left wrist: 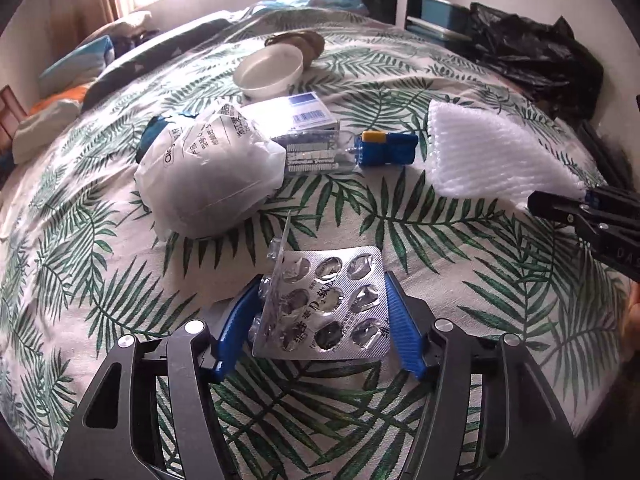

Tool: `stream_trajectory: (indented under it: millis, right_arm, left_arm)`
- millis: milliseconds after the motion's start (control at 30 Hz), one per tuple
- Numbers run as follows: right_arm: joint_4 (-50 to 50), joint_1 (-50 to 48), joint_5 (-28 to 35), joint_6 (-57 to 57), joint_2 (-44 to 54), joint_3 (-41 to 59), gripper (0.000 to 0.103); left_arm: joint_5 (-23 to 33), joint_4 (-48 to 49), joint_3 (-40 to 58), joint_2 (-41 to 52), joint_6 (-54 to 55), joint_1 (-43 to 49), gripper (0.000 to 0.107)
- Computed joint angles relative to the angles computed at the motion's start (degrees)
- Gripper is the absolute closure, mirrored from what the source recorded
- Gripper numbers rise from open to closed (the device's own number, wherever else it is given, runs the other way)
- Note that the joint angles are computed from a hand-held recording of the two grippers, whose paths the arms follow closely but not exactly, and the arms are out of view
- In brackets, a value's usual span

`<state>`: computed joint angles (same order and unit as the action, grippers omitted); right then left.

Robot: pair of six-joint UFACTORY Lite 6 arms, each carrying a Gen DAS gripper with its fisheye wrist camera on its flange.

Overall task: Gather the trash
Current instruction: 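Carry the blister pack and foam net over the red wastebasket and release both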

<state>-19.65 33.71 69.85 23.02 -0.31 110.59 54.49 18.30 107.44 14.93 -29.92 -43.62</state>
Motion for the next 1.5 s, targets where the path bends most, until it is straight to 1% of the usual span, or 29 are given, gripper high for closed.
stream_trajectory:
  millis: [67,333,467,600,833,1033,1200,1367,1500]
  right_arm:
    - [-0.36,1.0,0.28,0.89,-1.13,-1.15,0.085]
    - [-0.8,3.4,0.48,3.08,-4.14,-3.8,0.085]
    - [-1.66,5.7,1.34,4.52,-4.26,-2.94,0.085]
    - [-3.22,9.2,2.78,6.81,-4.96,-2.54,0.085]
    - [-8.58,20.36,7.81,13.97,-6.9,-2.75,0.085]
    - [-15.39,35.53,15.07,23.99,-9.13,-4.14,0.085]
    - [-20.66,50.98,22.77,34.69,-10.2,-5.97,0.085]
    - [-22.95,67.05,30.75,46.47,-10.31,-8.87,0.085]
    - [-21.41,76.42,34.16,55.19,-10.03,-12.2,0.085]
  left_arm:
    - [-0.91,-2.36,-1.04,-0.93,0.45,1.05,0.047]
    - [-5.32,-7.52,-10.11,-8.51,0.7,4.12,0.047]
    - [-5.2,-8.34,-12.75,-11.58,0.79,4.65,0.047]
    - [-4.41,-7.23,-15.07,-14.66,-0.04,3.08,0.047]
    - [-1.9,-3.95,-19.17,-21.73,-4.63,-2.23,0.047]
    - [2.69,1.31,-23.83,-28.83,-11.84,-11.4,0.047]
    - [7.19,5.96,-29.38,-35.42,-20.22,-20.22,0.047]
    - [14.63,12.5,-34.84,-41.41,-33.45,-35.11,0.047]
    - [21.27,16.53,-39.06,-44.34,-45.56,-49.14,0.047]
